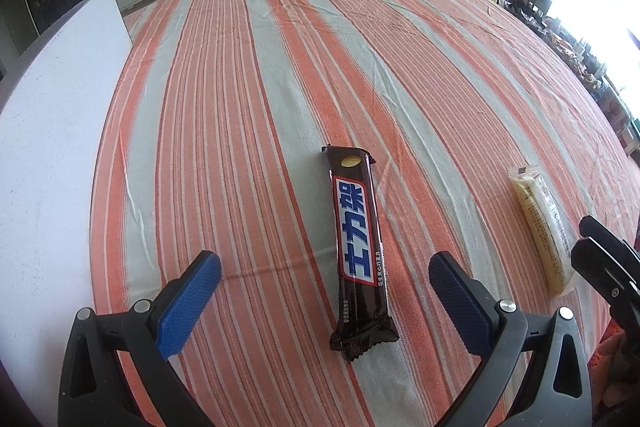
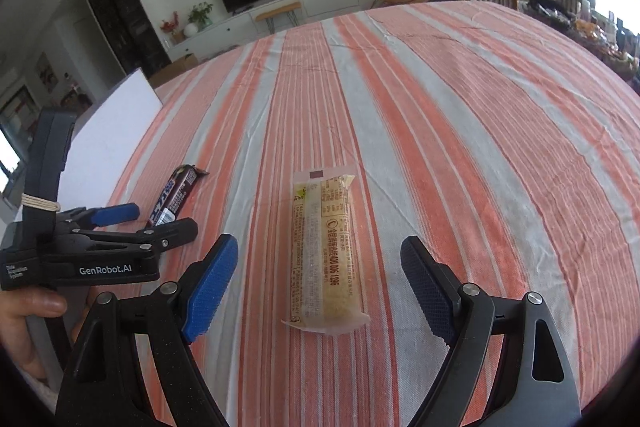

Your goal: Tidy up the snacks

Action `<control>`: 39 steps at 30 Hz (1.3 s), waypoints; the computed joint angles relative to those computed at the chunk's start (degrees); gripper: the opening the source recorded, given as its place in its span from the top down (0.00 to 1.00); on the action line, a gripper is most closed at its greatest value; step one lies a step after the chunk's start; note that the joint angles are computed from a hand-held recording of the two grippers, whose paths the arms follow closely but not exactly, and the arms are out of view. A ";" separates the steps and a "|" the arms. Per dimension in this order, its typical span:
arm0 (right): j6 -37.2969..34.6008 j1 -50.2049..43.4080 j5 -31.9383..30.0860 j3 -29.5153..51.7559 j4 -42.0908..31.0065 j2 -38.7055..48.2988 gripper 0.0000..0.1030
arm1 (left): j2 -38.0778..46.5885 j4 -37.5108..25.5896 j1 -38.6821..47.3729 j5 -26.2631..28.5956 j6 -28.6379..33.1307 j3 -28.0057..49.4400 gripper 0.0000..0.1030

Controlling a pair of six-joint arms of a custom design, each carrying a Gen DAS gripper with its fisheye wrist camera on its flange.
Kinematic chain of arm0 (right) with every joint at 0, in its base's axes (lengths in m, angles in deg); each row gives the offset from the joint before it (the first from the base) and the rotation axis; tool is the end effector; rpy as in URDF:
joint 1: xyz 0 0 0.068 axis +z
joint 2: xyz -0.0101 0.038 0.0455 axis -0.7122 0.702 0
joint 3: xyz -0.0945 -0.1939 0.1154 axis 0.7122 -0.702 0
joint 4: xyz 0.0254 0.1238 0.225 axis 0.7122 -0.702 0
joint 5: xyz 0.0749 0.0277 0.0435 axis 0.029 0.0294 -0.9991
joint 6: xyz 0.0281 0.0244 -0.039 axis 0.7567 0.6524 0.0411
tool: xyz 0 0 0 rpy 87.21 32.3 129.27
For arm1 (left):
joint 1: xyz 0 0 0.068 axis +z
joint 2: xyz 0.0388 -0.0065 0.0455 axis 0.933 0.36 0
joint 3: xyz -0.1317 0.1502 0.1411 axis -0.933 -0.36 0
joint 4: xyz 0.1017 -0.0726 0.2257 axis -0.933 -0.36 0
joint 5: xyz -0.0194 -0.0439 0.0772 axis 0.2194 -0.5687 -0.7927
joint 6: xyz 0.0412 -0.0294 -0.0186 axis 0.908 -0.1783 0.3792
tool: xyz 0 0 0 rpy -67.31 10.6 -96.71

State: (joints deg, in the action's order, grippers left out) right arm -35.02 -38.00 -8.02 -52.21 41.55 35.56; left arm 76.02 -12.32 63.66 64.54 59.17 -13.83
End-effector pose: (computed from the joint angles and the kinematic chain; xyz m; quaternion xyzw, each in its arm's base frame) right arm 0.2265 0.0316 0.1532 0.1089 0.9132 0.1271 0.3715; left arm 0.3818 -0.0432 0.1276 0.1673 0.9551 -0.0981 0.2242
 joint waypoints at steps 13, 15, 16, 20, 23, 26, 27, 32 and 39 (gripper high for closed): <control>-9.80 -1.85 -5.70 40.04 -35.34 29.86 0.19 | -1.85 -0.38 -3.23 -5.01 1.64 -1.03 0.66; -9.29 2.07 -0.46 42.34 -36.17 32.79 0.24 | -2.84 0.03 -2.95 -4.32 1.39 -2.13 0.83; -9.02 3.47 1.74 43.06 -36.66 33.92 0.40 | -3.66 0.61 -2.52 -3.20 1.37 -3.28 0.84; -5.64 2.97 2.35 38.44 -34.58 31.74 0.71 | -8.92 2.55 0.75 5.25 0.73 -9.87 0.84; -3.57 -0.50 -2.44 31.58 -31.37 24.56 0.73 | -13.84 0.99 3.41 11.78 -0.64 -13.52 0.84; -3.35 -1.86 -4.33 28.60 -31.67 17.81 0.73 | -19.86 -2.28 5.44 17.35 -0.95 -14.85 0.84; -3.39 -2.15 -4.90 28.56 -32.17 16.18 0.73 | -21.97 -3.71 6.03 18.92 -1.01 -14.71 0.84; -0.79 0.68 -7.07 32.24 -34.41 9.53 0.73 | -31.20 -13.98 13.98 29.22 1.75 -10.49 0.84; 4.05 17.64 -8.02 50.28 -35.00 15.08 0.73 | -28.73 -30.12 35.33 37.17 14.83 5.44 0.84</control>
State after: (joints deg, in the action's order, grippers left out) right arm -30.97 -20.36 -16.04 -1.92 6.56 50.64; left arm 47.29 -42.44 98.99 101.71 74.01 -8.39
